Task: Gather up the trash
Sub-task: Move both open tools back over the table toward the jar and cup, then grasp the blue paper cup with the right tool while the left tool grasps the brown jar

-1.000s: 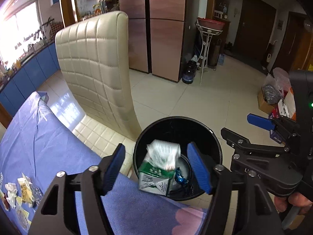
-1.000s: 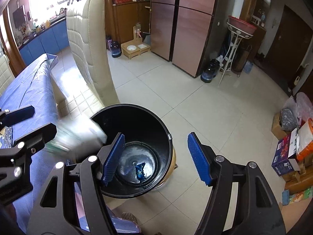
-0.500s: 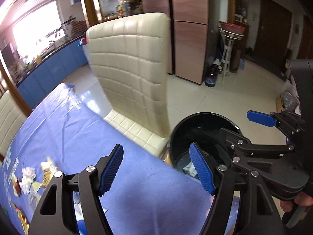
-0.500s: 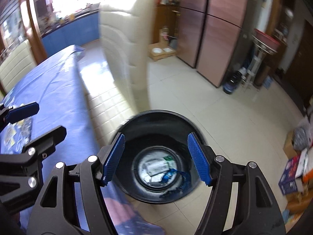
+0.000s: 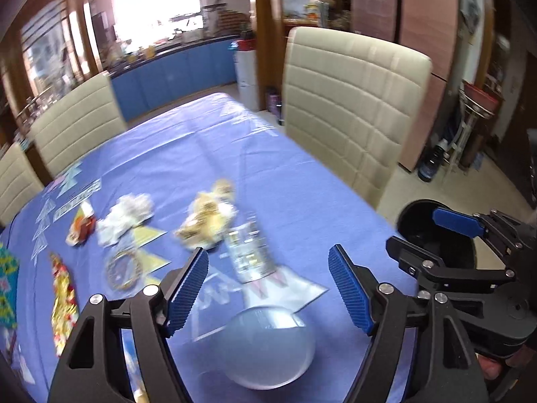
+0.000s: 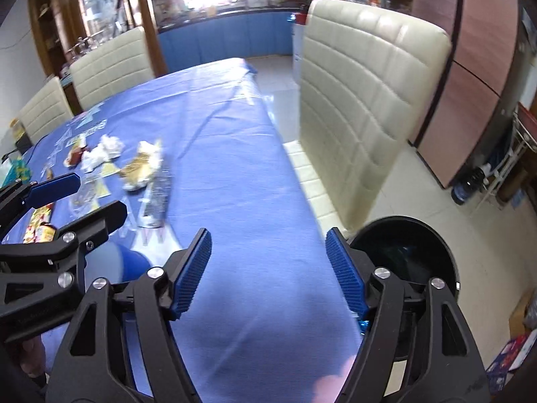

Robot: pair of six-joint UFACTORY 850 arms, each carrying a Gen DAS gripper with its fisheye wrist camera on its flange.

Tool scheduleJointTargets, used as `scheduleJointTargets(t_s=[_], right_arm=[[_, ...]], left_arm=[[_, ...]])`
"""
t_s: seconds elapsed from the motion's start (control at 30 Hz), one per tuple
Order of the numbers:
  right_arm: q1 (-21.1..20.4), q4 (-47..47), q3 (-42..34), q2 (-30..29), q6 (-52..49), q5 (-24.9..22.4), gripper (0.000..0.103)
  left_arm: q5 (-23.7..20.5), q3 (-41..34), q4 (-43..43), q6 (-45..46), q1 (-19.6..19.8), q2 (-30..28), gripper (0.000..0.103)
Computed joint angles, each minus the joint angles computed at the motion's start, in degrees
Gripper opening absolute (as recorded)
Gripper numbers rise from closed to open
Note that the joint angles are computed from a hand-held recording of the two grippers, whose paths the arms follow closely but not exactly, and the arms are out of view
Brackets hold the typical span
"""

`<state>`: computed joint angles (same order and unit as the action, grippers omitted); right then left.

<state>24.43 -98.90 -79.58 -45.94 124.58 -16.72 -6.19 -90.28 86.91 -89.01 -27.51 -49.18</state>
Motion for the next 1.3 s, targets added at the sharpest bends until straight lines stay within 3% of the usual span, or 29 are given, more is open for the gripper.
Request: scheduleJointTargets(t_s=[0.1,0.5,0.7,0.87,1.3], right_arm=[[1.8,-2.6,-1.8,-1.0,2.2,0.8,0.079],[8.2,19.4,-12.0,-7.2,-19.6,-0.6,0.083],[9.3,28.8,-15.2,-9.8,-27.9,-1.2,0.084],[9.8,30.4,-16.2,-11.1,-26.8,-1.9,0.090],[9.9,39.4,-19.3,-14.1,-34.2,-4.8,0.090]], left_arm=[[-1.7,3.5,8.0,-9.4,1.9,1.9,0.072],[-3.4,13.9,20.1,-24.5,9.0,6.4,0.072],[-2.0,15.5,18.3,-23.1,11.5,5.8,0.072],[-0.2,15.3,14.2,-18.7,12.7,4.2,0.072],[2.3,12.1,-11.5,7.0,14.4,0.7,0.072]])
